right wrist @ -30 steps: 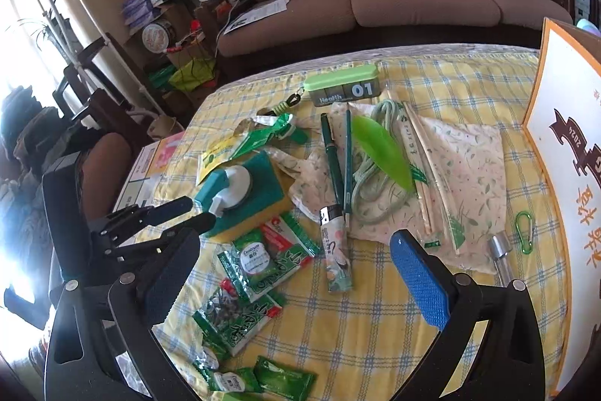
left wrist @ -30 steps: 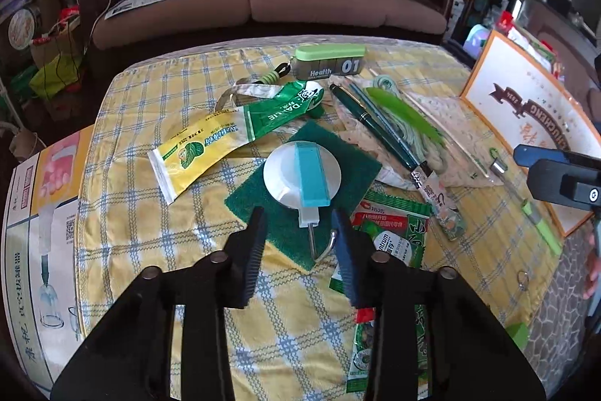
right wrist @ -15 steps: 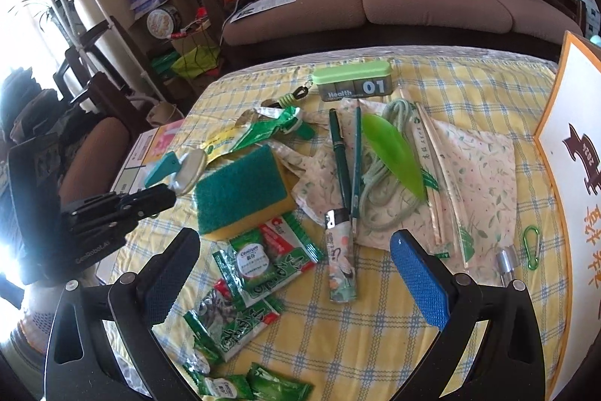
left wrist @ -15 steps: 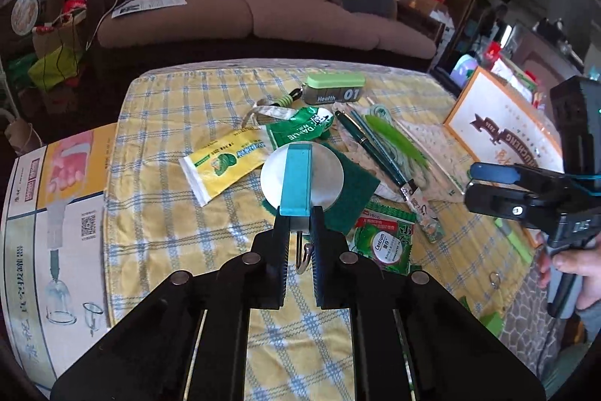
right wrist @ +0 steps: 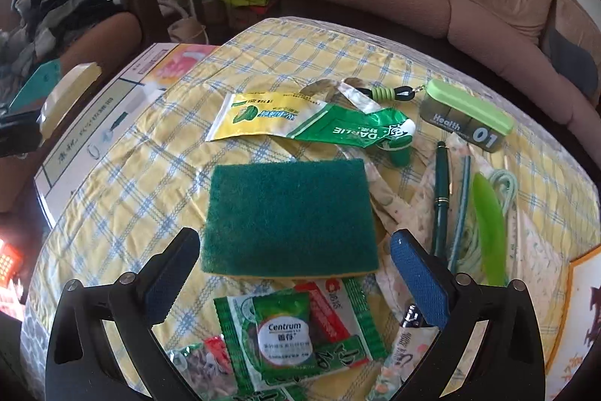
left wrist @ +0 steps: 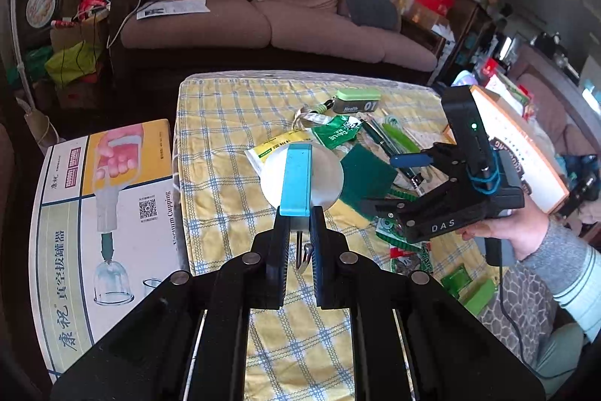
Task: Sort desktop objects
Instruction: 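Grasp the green scouring sponge with the right tool while the left tool holds the hook, then carry the sponge with the right tool while the left tool carries the hook over the box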
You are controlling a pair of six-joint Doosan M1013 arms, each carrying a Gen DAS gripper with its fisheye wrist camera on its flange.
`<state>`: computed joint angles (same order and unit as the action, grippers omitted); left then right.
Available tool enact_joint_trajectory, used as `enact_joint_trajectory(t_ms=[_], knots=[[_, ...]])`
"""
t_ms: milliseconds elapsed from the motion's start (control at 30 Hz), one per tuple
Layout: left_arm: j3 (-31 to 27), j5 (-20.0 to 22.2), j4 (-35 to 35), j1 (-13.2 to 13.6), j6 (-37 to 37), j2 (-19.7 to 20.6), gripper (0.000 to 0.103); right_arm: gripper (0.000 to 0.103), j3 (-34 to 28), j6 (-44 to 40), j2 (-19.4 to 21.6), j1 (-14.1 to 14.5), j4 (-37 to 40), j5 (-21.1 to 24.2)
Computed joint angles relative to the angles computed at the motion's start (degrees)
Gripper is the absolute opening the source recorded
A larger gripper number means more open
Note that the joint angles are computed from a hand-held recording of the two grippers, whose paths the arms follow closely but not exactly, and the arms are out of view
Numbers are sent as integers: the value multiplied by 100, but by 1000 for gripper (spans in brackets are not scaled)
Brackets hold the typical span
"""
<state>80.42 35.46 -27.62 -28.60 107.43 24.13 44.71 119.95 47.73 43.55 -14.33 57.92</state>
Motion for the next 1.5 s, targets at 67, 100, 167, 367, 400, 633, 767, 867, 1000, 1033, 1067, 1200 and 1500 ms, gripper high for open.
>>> enact_joint_trajectory(t_ms=[67,100,167,367,400,633,767,867,1000,1033,1067,1200,1500], knots=[[49,-23,-112,20,100,-9,10,103,116,201,-52,-45,190,-231],[54,-22,-155,23,130,1,10,103,201,336,-96,-46,181,-382],[64,-29,-235,17,201,19,10,103,215,300,-102,-35,168,-464],[95,-38,-347,-26,261,56,10,103,-668,-402,419,-15,242,689],[91,-24,-368,-25,271,67,10,103,-746,-368,484,-50,407,832],[103,-33,-258,-38,158,80,10,99,-211,-77,226,16,42,36],[77,-14,-211,-65,112,32,10,98,-96,-9,95,38,-28,-89],[-20,49,-102,-156,63,-6,10,98,175,201,-158,49,-39,-292],[-218,134,-52,-367,80,-52,10,98,819,652,-728,76,-278,-609],[-294,180,-63,-436,94,-48,10,98,996,794,-895,87,-412,-644],[-374,218,-65,-511,102,-42,10,98,1146,900,-1043,92,-516,-659],[-792,422,-128,-875,169,53,10,98,1820,1438,-1722,63,-836,-590],[-2421,1301,-478,-1743,7,892,10,98,3451,2506,-3289,-80,-1505,91]])
